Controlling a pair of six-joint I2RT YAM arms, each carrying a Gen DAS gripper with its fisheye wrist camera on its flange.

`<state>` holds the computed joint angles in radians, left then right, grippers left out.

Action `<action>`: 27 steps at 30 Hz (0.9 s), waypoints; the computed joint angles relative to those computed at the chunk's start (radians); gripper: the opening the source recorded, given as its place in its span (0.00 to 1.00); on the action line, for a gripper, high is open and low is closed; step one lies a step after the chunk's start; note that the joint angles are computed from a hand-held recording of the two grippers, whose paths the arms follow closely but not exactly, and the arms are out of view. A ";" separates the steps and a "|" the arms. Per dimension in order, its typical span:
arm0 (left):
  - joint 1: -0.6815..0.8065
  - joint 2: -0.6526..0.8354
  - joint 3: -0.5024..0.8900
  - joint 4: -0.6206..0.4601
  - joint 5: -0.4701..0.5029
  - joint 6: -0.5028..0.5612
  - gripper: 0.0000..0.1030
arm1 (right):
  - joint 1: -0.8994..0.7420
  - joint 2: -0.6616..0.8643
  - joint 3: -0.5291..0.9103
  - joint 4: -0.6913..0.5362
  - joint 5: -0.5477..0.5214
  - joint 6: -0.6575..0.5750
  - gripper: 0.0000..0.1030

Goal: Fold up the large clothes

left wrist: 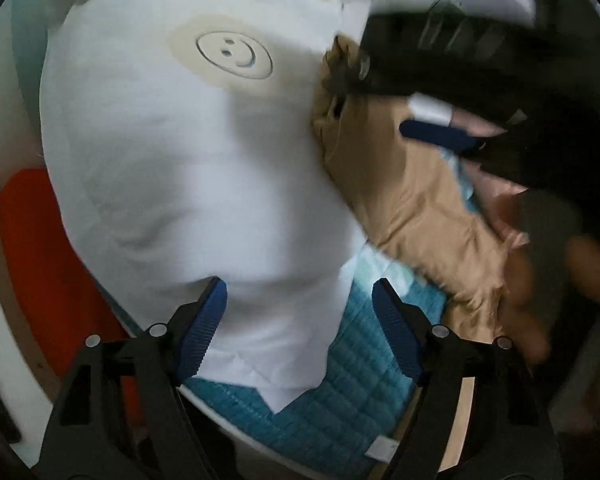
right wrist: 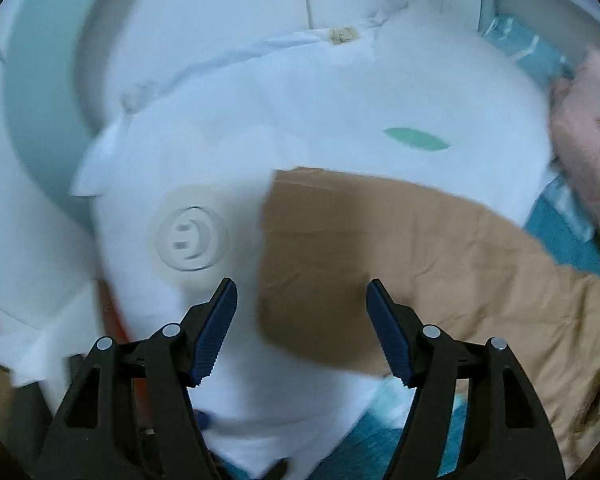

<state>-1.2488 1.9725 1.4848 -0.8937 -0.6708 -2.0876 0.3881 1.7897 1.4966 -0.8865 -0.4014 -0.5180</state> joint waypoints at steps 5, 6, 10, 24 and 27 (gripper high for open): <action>0.032 0.054 0.091 -0.060 0.020 0.068 0.73 | -0.051 0.079 0.068 -0.090 -0.034 -0.028 0.08; 0.041 0.064 0.110 -0.052 0.014 0.100 0.74 | -0.088 0.065 0.062 -0.086 -0.064 -0.031 0.08; 0.088 0.178 0.314 -0.205 -0.007 0.154 0.74 | -0.191 0.059 0.102 -0.140 -0.149 -0.052 0.08; 0.164 0.364 0.614 0.017 0.004 0.423 0.75 | -0.497 0.131 0.383 -0.322 -0.321 -0.110 0.08; 0.187 0.414 0.640 0.185 0.069 0.475 0.75 | -0.555 0.208 0.514 -0.380 -0.334 -0.108 0.08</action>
<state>-1.0622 2.3867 2.1252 -0.7090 -0.6015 -1.6123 -0.1665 1.9974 2.0106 -1.2664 -0.7349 -0.6263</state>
